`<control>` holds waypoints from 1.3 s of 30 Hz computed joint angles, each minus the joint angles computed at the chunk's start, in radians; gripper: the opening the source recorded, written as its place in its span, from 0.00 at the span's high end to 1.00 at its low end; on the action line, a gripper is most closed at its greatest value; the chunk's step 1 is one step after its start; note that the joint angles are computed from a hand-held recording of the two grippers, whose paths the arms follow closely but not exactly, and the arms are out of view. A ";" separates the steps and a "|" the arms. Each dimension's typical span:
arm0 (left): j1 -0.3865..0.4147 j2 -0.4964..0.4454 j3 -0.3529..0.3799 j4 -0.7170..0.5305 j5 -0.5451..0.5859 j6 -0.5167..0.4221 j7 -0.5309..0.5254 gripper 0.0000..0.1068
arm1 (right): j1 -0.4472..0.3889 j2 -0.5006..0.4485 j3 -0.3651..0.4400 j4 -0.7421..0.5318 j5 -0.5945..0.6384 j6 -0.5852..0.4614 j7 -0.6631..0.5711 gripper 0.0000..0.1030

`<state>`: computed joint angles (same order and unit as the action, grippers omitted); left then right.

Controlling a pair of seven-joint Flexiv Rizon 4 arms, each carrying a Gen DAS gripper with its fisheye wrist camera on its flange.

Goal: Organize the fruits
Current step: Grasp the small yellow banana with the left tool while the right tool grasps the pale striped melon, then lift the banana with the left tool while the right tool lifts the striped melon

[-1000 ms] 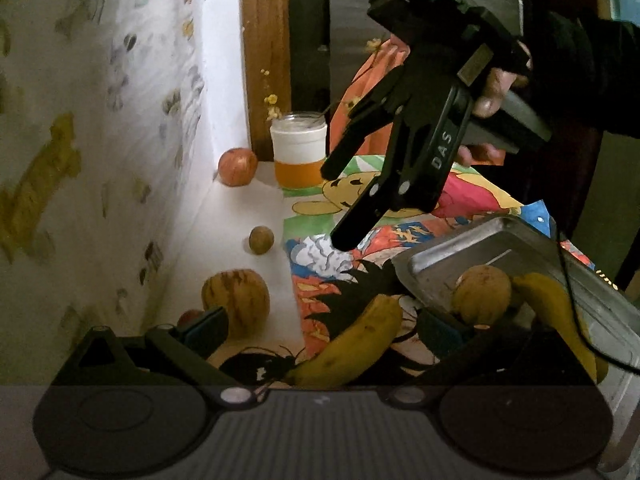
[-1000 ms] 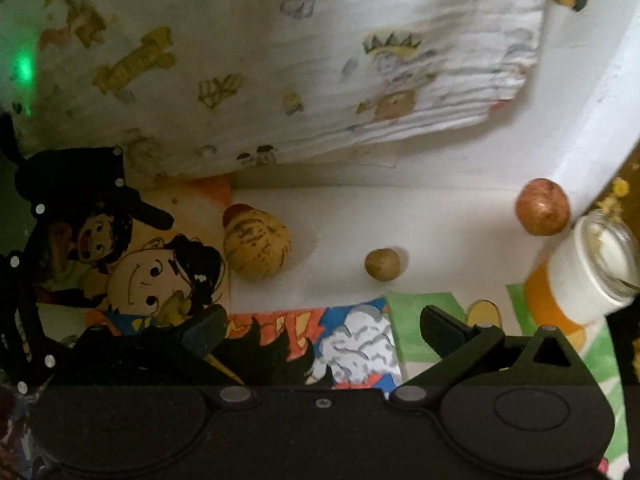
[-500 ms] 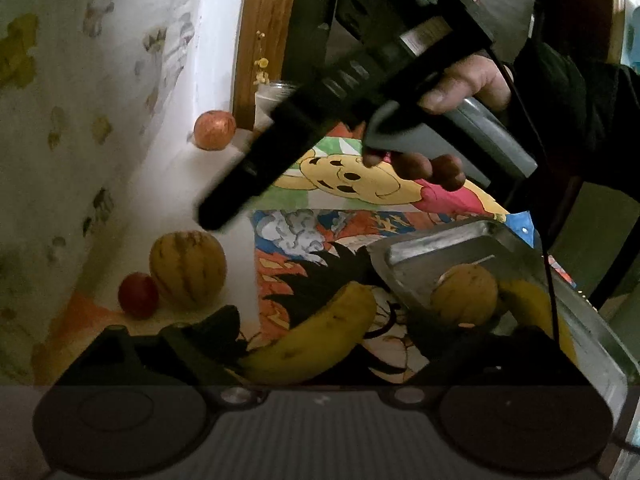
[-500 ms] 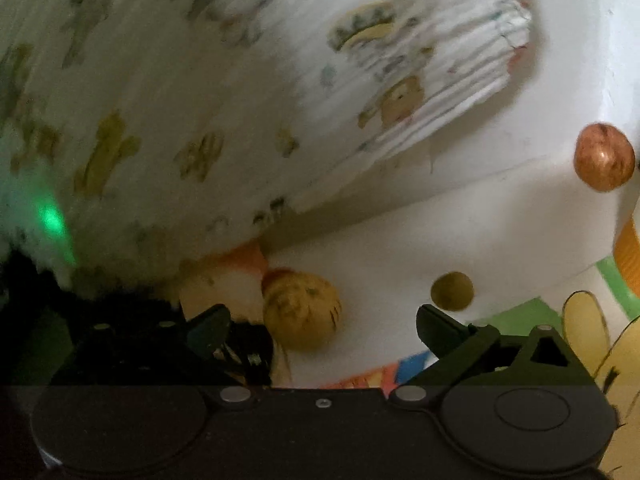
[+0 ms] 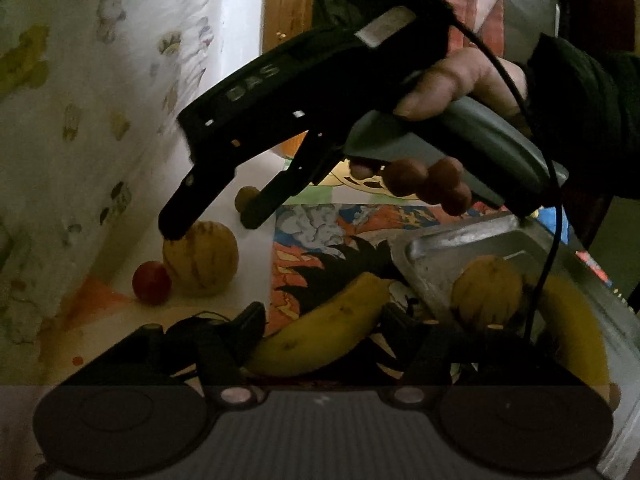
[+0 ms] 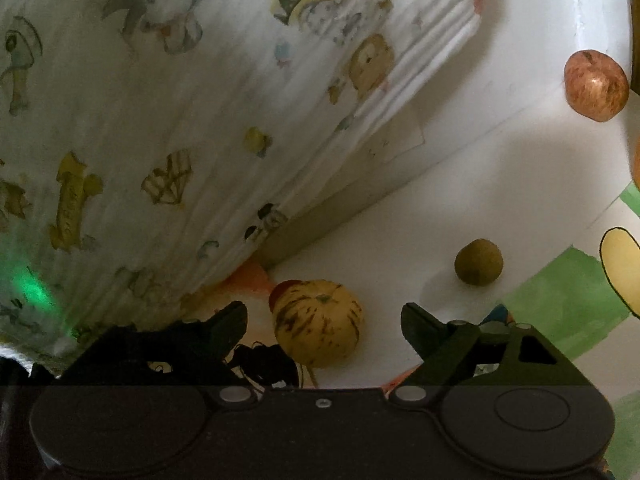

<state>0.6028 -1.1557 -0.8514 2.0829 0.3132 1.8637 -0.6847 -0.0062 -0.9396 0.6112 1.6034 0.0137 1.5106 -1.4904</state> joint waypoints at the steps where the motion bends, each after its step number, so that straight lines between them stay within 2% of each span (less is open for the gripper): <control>1: -0.003 0.002 0.003 0.000 0.001 0.003 0.000 0.36 | 0.006 -0.001 -0.004 -0.003 0.001 0.000 0.004 0.20; 12: -0.007 0.007 0.006 0.001 0.002 0.007 -0.017 0.37 | 0.014 -0.029 0.001 -0.012 -0.010 0.001 0.015 0.28; 16: 0.010 -0.006 -0.011 -0.002 -0.003 -0.016 -0.014 0.37 | 0.037 -0.033 -0.019 -0.021 -0.011 -0.005 0.028 0.40; 19: 0.011 -0.007 -0.012 -0.001 -0.006 -0.015 -0.006 0.37 | 0.043 -0.045 -0.019 -0.032 -0.008 0.007 0.034 0.43; 23: 0.015 -0.010 -0.017 -0.003 -0.010 -0.024 0.001 0.37 | 0.034 -0.062 -0.005 -0.035 -0.013 0.020 0.029 0.43; 29: 0.041 -0.017 -0.048 -0.016 -0.033 -0.110 0.071 0.38 | 0.029 -0.076 0.002 -0.028 -0.032 0.049 0.037 0.44; 33: -0.018 0.023 0.008 -0.029 -0.041 -0.084 0.140 0.39 | 0.009 -0.085 0.017 -0.014 -0.054 0.066 0.042 0.45; 39: -0.015 0.019 -0.006 -0.037 -0.083 -0.108 0.156 0.43 | -0.025 -0.102 0.048 -0.008 -0.088 0.071 0.055 0.44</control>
<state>0.5873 -1.1372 -0.8575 2.0464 0.2298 1.7558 -0.5283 -0.0308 -1.0419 0.6591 1.5955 -0.0742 1.5820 -1.4352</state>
